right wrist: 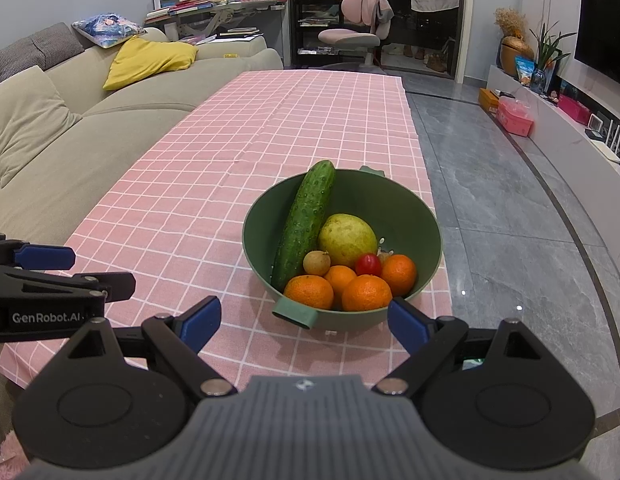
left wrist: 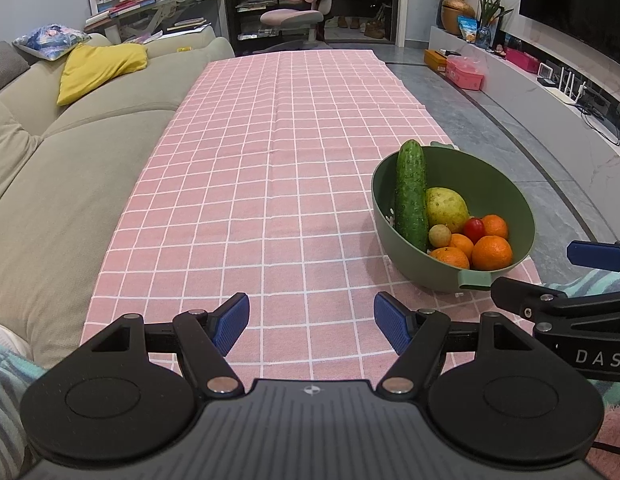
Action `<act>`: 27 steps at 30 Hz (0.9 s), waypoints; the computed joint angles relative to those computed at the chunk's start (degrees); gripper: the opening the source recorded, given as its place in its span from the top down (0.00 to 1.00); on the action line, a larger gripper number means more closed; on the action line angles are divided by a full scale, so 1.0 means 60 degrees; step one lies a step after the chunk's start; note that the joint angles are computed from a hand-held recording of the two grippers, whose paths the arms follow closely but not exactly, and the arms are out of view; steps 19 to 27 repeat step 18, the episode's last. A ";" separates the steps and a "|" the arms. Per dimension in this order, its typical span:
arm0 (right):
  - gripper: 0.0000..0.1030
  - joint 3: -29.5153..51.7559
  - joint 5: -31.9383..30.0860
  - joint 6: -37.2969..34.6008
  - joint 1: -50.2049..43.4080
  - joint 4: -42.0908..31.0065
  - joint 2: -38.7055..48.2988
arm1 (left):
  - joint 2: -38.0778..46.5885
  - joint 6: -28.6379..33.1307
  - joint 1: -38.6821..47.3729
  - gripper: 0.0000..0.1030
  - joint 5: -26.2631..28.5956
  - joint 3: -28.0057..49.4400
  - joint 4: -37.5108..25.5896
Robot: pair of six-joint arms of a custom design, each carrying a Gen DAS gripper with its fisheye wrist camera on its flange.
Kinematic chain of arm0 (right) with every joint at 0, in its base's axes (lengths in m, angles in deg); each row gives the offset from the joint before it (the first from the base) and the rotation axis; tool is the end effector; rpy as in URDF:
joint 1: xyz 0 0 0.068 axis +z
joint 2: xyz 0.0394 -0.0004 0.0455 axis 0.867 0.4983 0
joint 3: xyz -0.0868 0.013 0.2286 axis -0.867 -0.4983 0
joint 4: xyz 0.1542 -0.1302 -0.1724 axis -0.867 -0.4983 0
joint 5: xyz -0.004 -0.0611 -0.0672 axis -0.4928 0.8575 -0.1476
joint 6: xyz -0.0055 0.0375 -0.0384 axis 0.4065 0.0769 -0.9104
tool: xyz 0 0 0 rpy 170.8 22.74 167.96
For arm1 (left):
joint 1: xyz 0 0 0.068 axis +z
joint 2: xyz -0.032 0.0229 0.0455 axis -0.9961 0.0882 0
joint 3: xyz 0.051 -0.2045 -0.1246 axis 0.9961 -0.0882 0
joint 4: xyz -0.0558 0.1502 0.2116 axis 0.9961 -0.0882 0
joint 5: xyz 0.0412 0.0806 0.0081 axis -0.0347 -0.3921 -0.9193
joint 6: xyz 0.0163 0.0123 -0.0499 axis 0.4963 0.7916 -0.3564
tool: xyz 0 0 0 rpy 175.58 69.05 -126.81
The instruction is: Organize fruits
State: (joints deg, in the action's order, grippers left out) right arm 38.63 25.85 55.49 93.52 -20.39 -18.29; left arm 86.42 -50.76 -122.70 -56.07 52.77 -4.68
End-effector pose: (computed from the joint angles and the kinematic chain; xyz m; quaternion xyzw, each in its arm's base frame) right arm 0.1862 0.1208 0.3008 -0.1994 0.9018 0.1115 0.3668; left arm 0.1462 -0.0901 0.3086 -0.0739 0.9335 0.0562 0.3463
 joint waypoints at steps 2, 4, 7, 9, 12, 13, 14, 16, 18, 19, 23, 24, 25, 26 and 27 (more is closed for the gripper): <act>0.16 -0.0004 0.0016 0.0014 0.0021 -0.0002 -0.0002 | 0.0008 -0.0038 -0.0022 0.19 -0.0006 0.0003 -0.0007; 0.16 0.0000 0.0016 0.0020 0.0020 -0.0004 -0.0001 | 0.0022 -0.0085 -0.0031 0.20 -0.0002 0.0016 -0.0004; 0.16 0.0001 0.0004 0.0011 0.0010 -0.0001 -0.0002 | 0.0038 -0.0113 -0.0057 0.20 -0.0044 0.0050 -0.0024; 0.16 -0.0005 0.0008 0.0020 0.0022 0.0003 -0.0002 | 0.0032 -0.0107 -0.0056 0.20 -0.0043 0.0059 -0.0025; 0.16 -0.0002 0.0019 0.0034 0.0030 -0.0001 -0.0001 | 0.0023 -0.0108 -0.0050 0.20 -0.0047 0.0052 -0.0021; 0.16 -0.0009 0.0028 0.0050 0.0044 0.0001 -0.0002 | -0.0012 -0.0096 -0.0045 0.20 -0.0040 0.0030 -0.0003; 0.16 -0.0012 0.0028 0.0055 0.0047 0.0001 -0.0004 | -0.0065 -0.0086 -0.0034 0.20 -0.0025 0.0011 0.0021; 0.16 -0.0002 0.0032 0.0069 0.0053 -0.0012 0.0007 | -0.0131 -0.0090 -0.0049 0.20 -0.0074 -0.0029 0.0068; 0.16 -0.0006 0.0053 0.0097 0.0081 -0.0019 0.0003 | -0.0140 -0.0081 -0.0032 0.20 -0.0086 -0.0027 0.0069; 0.16 -0.0006 0.0053 0.0097 0.0081 -0.0019 0.0003 | -0.0140 -0.0081 -0.0032 0.20 -0.0086 -0.0027 0.0069; 0.16 -0.0006 0.0053 0.0097 0.0081 -0.0019 0.0003 | -0.0140 -0.0081 -0.0032 0.20 -0.0086 -0.0027 0.0069; 0.16 -0.0006 0.0053 0.0097 0.0081 -0.0019 0.0003 | -0.0140 -0.0081 -0.0032 0.20 -0.0086 -0.0027 0.0069; 0.16 -0.0006 0.0053 0.0097 0.0081 -0.0019 0.0003 | -0.0140 -0.0081 -0.0032 0.20 -0.0086 -0.0027 0.0069; 0.16 -0.0006 0.0053 0.0097 0.0081 -0.0019 0.0003 | -0.0140 -0.0081 -0.0032 0.20 -0.0086 -0.0027 0.0069; 0.16 -0.0006 0.0053 0.0097 0.0081 -0.0019 0.0003 | -0.0140 -0.0081 -0.0032 0.20 -0.0086 -0.0027 0.0069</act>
